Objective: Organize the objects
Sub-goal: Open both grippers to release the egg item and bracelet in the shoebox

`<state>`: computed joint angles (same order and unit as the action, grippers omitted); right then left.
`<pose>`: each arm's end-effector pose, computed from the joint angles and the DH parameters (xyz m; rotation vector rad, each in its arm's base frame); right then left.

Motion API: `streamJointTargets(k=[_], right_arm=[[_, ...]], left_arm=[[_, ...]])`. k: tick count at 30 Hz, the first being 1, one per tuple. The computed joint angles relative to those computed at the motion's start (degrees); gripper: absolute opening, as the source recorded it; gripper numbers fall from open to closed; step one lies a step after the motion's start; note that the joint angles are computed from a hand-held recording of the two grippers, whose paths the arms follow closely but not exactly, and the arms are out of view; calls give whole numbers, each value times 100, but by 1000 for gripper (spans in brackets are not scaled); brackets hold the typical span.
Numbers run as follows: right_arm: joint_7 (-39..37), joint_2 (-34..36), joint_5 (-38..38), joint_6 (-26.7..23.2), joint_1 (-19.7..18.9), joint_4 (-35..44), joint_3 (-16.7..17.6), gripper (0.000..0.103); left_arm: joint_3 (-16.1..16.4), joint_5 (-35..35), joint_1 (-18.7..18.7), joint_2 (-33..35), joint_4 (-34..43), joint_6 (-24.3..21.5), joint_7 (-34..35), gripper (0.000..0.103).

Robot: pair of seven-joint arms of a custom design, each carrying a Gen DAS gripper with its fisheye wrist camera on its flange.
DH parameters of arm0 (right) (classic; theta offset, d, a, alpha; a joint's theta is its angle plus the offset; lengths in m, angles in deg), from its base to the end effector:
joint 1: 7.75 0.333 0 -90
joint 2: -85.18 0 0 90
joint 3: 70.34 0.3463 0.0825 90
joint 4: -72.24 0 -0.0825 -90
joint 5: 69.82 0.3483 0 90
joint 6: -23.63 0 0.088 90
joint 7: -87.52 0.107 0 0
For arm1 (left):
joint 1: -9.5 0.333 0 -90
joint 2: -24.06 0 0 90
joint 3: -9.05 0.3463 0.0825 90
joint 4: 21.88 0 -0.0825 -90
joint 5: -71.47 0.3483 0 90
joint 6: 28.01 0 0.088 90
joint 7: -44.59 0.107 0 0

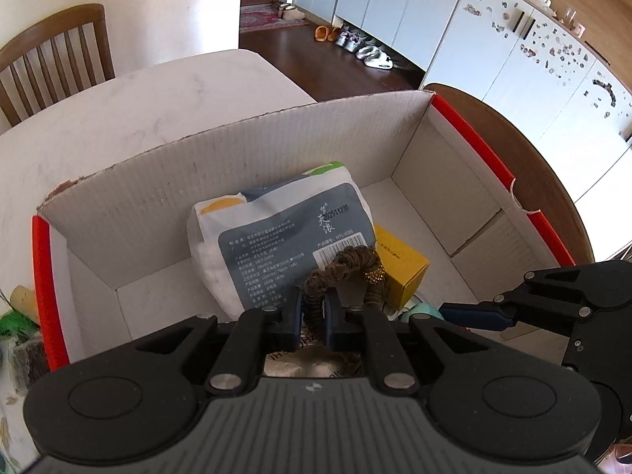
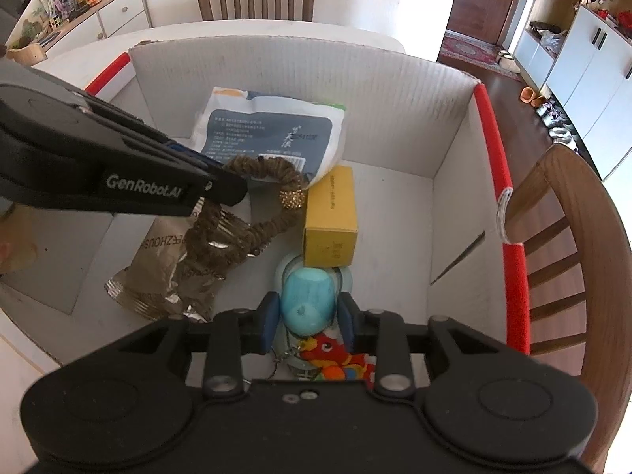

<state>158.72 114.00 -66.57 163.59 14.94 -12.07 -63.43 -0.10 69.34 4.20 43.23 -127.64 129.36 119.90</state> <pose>0.6339 0.3380 0.4819 -2.4912 1.0379 -0.3076 0.6382 -0.1501 0.4604 -2.0485 1.9324 -0.7639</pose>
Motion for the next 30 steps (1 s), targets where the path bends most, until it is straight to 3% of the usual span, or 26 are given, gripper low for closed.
streamJointTargets(k=[7, 11, 15, 21, 30], right_arm=[[-49, -141, 155, 110, -83, -149, 50, 39], [-91, -272, 296, 255, -138, -314, 93, 44], [-171, -414, 452, 296, -200, -398, 134, 47], [-356, -744, 875, 570, -324, -712, 256, 53], [-510, -1254, 1445, 1012, -349, -1211, 351, 64]], left_arm=[[-10, -63, 4, -154, -205, 139, -6, 16], [16, 0, -18, -278, -359, 291, -17, 31], [-48, -103, 55, -465, -594, 508, 91, 35], [47, 13, 23, -849, -1076, 939, 17, 55], [-18, -259, 133, -1502, -1747, 1329, 223, 60]])
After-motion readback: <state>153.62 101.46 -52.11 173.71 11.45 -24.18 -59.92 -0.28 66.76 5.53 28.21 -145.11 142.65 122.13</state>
